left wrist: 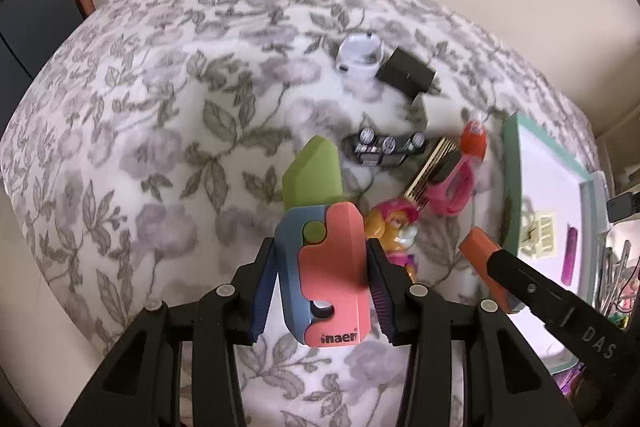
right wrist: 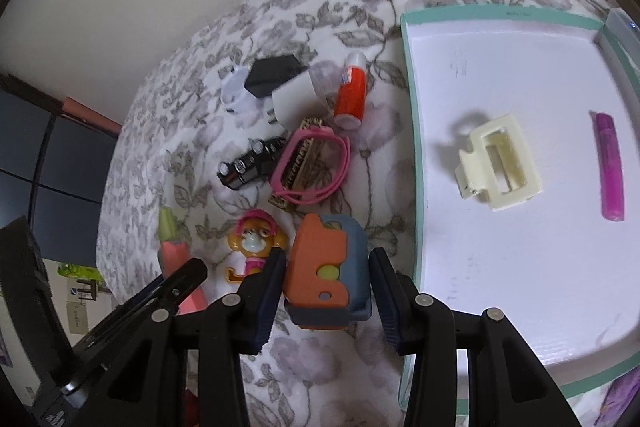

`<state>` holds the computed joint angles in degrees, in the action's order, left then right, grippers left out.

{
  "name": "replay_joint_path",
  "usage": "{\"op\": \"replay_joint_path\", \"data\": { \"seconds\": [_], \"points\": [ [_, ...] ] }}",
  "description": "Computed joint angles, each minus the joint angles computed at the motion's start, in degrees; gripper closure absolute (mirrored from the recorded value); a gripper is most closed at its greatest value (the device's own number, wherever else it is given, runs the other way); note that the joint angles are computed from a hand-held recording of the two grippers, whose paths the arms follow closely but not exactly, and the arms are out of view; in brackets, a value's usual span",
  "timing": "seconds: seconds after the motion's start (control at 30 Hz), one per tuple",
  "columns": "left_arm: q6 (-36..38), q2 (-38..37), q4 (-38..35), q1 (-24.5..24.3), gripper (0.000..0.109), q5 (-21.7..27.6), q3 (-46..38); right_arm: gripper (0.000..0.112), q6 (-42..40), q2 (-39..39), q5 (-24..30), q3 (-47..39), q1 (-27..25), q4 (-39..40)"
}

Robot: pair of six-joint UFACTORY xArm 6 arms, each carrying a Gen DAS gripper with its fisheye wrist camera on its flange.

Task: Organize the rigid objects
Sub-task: 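Carry the pink-and-blue toy with the left tool while the right tool carries the orange toy into the tray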

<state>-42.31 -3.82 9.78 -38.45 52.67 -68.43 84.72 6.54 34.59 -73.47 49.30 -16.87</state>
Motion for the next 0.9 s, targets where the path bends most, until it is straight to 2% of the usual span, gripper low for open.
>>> {"op": "replay_joint_path", "data": {
  "seconds": [0.17, 0.37, 0.53, 0.7, 0.9],
  "points": [
    [0.5, -0.2, 3.1, -0.9, 0.063, -1.7, -0.9, 0.067, 6.4, -4.4, 0.9, 1.9, 0.2, -7.2],
    [3.9, 0.3, 1.1, -1.9, 0.063, -5.0, -1.9, 0.067, 11.8, -9.2, 5.4, 3.6, 0.6, -13.2],
    [6.7, 1.2, 0.6, -3.9, 0.063, -6.6, -3.2, 0.067, 15.0, -13.6, 11.9, 5.5, 1.4, -17.0],
    [11.1, 3.0, -2.5, -6.4, 0.063, -8.5, -4.7, 0.067, 18.3, -18.9, 15.4, 10.0, 1.2, -18.6],
    [15.6, 5.0, -3.4, -9.9, 0.063, -11.6, -6.1, 0.067, 19.1, -22.3, 24.6, 11.8, 1.9, -17.8]
  ]
}}
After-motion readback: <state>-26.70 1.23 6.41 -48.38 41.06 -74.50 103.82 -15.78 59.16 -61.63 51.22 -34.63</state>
